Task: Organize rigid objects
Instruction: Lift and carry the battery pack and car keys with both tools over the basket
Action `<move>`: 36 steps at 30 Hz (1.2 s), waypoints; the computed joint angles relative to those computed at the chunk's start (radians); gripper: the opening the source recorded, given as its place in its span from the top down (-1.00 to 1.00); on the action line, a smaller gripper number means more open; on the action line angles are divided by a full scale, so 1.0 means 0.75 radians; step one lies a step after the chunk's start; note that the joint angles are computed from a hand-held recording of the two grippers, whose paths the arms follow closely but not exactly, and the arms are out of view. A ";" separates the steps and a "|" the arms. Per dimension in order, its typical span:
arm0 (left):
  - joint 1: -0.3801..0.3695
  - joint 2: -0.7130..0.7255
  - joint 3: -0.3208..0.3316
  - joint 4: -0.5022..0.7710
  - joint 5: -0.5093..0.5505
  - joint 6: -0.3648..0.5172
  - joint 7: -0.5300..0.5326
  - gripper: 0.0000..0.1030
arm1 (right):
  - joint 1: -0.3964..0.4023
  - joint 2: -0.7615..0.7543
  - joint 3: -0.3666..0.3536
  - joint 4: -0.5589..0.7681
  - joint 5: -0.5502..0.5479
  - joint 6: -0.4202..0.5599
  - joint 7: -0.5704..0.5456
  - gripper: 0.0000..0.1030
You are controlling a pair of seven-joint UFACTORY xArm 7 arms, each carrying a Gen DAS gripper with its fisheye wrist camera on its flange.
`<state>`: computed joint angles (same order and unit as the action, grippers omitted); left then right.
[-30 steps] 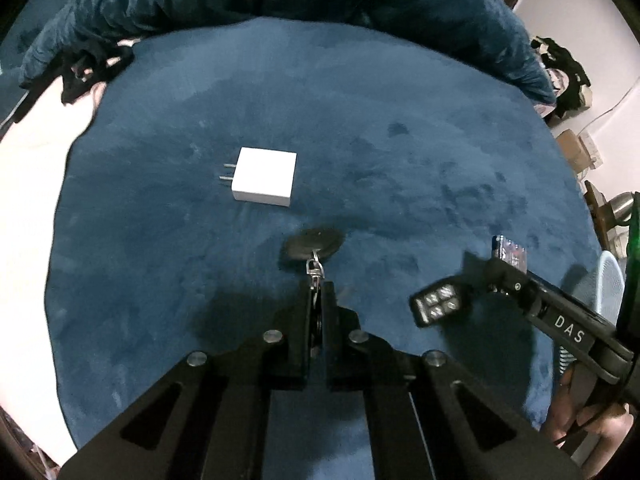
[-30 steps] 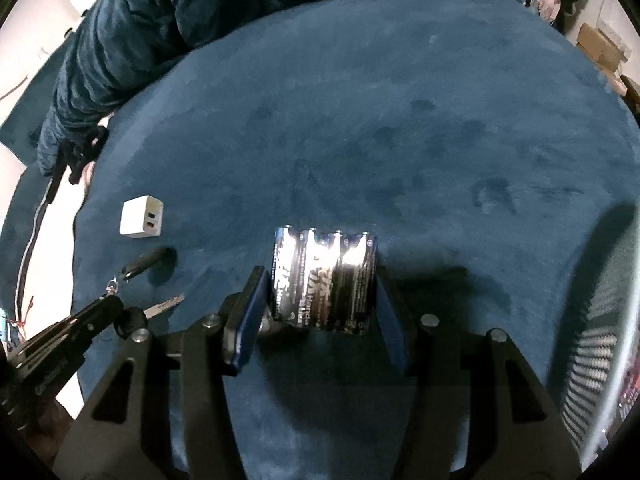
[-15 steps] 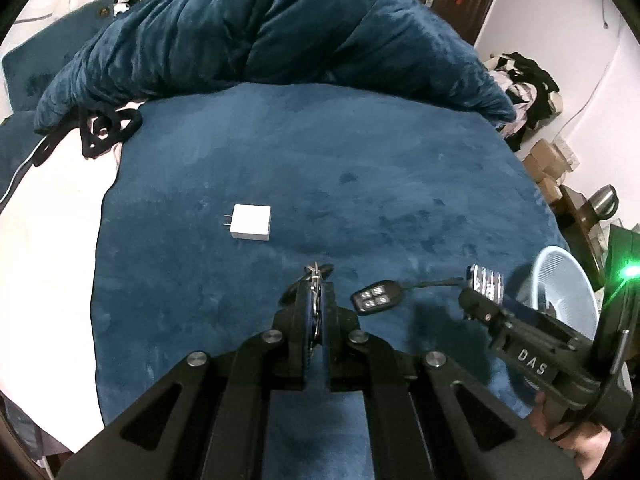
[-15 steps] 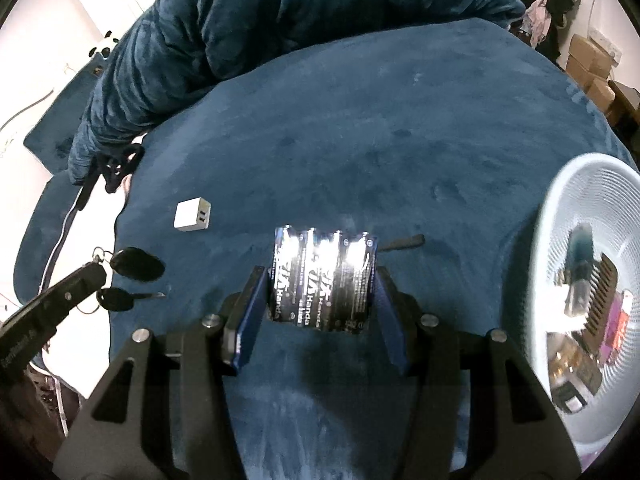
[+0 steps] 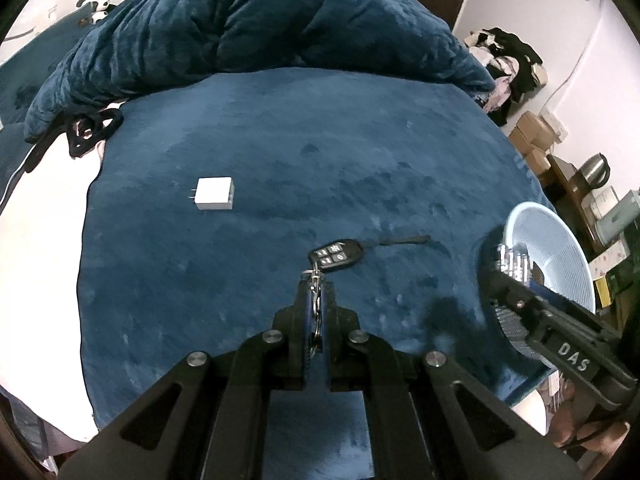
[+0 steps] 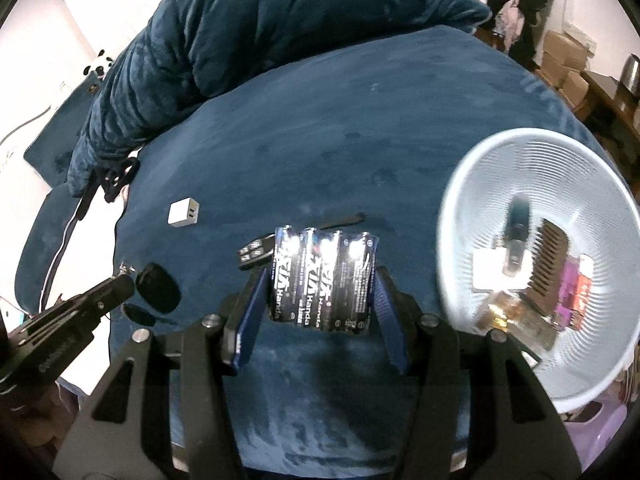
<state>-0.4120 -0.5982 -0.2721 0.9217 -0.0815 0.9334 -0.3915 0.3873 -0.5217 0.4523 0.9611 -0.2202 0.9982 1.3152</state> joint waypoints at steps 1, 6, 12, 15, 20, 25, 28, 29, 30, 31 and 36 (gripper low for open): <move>-0.004 0.001 -0.006 0.002 -0.001 0.000 -0.003 0.97 | 0.003 -0.022 -0.003 -0.011 0.004 0.011 0.005 -0.04; -0.026 0.016 -0.037 0.021 0.001 -0.005 -0.019 0.97 | 0.000 -0.107 -0.006 -0.050 0.026 0.051 0.011 -0.04; -0.052 0.055 -0.069 0.059 0.015 -0.004 -0.044 0.97 | -0.013 -0.202 -0.005 -0.098 0.061 0.086 0.007 -0.04; -0.066 0.081 -0.083 0.082 0.025 -0.007 -0.052 0.97 | -0.023 -0.253 -0.008 -0.126 0.079 0.108 0.005 -0.04; -0.092 0.137 -0.108 0.129 0.040 -0.018 -0.068 0.97 | -0.042 -0.340 -0.012 -0.164 0.104 0.151 -0.007 -0.04; -0.122 0.207 -0.132 0.188 0.061 -0.029 -0.082 0.97 | -0.065 -0.425 -0.021 -0.200 0.130 0.196 -0.023 -0.04; -0.142 0.254 -0.147 0.230 0.078 -0.037 -0.091 0.97 | -0.080 -0.475 -0.029 -0.223 0.145 0.219 -0.034 -0.04; -0.149 0.268 -0.151 0.242 0.083 -0.039 -0.093 0.97 | -0.085 -0.489 -0.030 -0.229 0.149 0.227 -0.038 -0.04; -0.157 0.286 -0.156 0.259 0.089 -0.041 -0.096 0.97 | -0.090 -0.508 -0.033 -0.237 0.155 0.239 -0.041 -0.04; -0.164 0.299 -0.158 0.270 0.094 -0.042 -0.099 0.97 | -0.095 -0.520 -0.035 -0.242 0.160 0.246 -0.045 -0.04; -0.200 0.383 -0.180 0.351 0.128 -0.046 -0.120 0.97 | -0.122 -0.604 -0.048 -0.275 0.181 0.296 -0.061 -0.04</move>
<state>-0.5619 -0.3110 -0.4069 1.1851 0.0145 0.8985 -0.4816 0.2958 -0.9746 0.4164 0.7551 -0.0846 1.2198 1.2698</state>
